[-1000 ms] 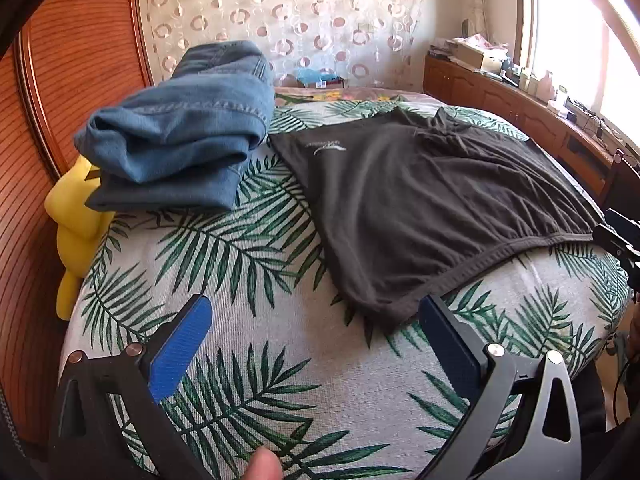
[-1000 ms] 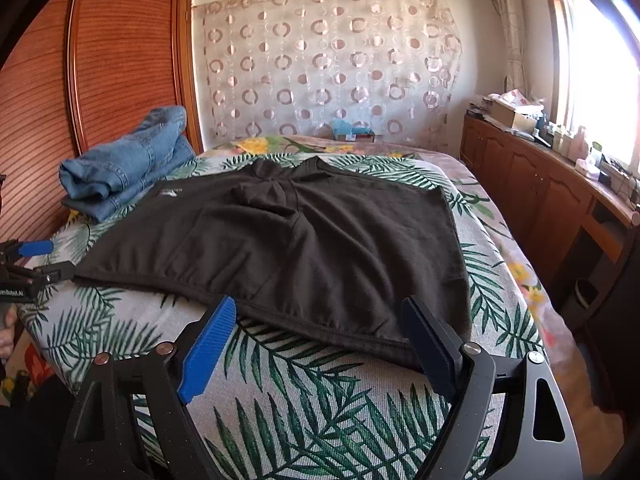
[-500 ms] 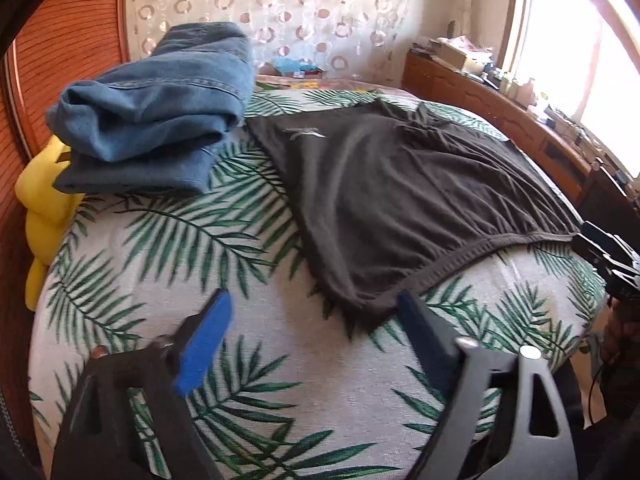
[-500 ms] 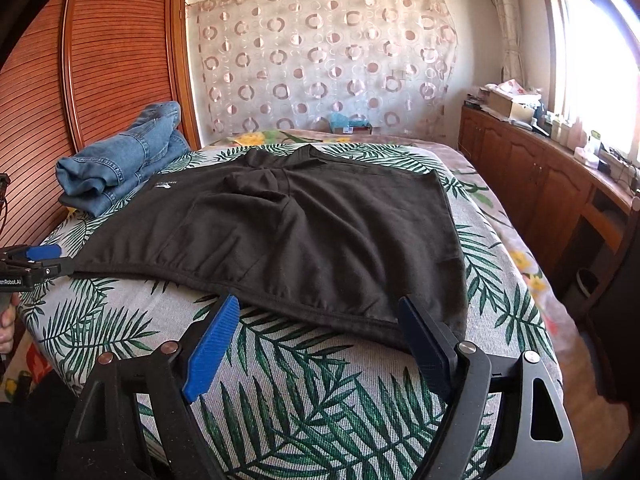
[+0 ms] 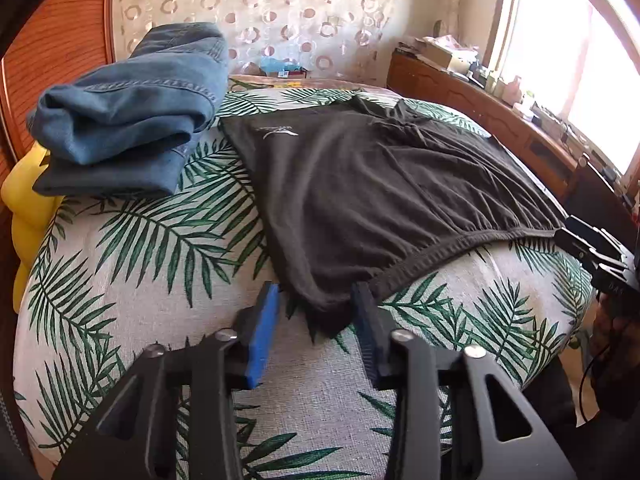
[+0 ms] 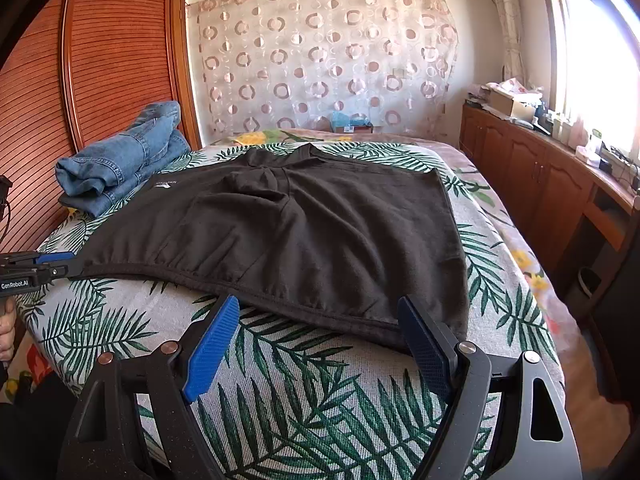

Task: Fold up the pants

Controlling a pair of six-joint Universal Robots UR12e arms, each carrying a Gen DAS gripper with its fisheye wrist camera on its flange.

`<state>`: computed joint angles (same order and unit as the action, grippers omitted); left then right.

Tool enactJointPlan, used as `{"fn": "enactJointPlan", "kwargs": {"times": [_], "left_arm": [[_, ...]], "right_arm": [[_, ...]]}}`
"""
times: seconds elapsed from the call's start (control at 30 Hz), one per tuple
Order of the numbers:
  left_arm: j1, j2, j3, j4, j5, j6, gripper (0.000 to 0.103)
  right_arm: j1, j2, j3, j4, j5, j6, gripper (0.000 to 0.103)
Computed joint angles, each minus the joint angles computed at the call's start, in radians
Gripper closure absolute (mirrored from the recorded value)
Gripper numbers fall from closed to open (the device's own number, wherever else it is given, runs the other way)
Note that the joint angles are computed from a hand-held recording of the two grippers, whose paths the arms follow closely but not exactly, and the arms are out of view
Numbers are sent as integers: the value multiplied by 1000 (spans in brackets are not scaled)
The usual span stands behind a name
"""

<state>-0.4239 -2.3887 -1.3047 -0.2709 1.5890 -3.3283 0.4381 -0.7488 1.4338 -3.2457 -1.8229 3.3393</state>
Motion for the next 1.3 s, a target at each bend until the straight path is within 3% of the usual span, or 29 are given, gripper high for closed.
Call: {"fn": "enactJointPlan", "kwargs": {"times": [0.17, 0.3, 0.67, 0.93, 1.3], "left_arm": [[0, -8, 21, -11, -19, 30, 90], [-1, -15, 38, -7, -19, 45, 95], [-16, -33, 95, -3, 5, 136, 99], [-20, -41, 130, -5, -31, 159, 100], [-57, -143, 356, -97, -121, 248, 100]], "right_arm": [[-3, 1, -2, 8, 5, -1, 20], [-4, -1, 0, 9, 6, 3, 20], [-7, -11, 18, -5, 5, 16, 20], [-9, -12, 22, -13, 6, 25, 20], [-12, -25, 47, -37, -30, 48, 20]]}}
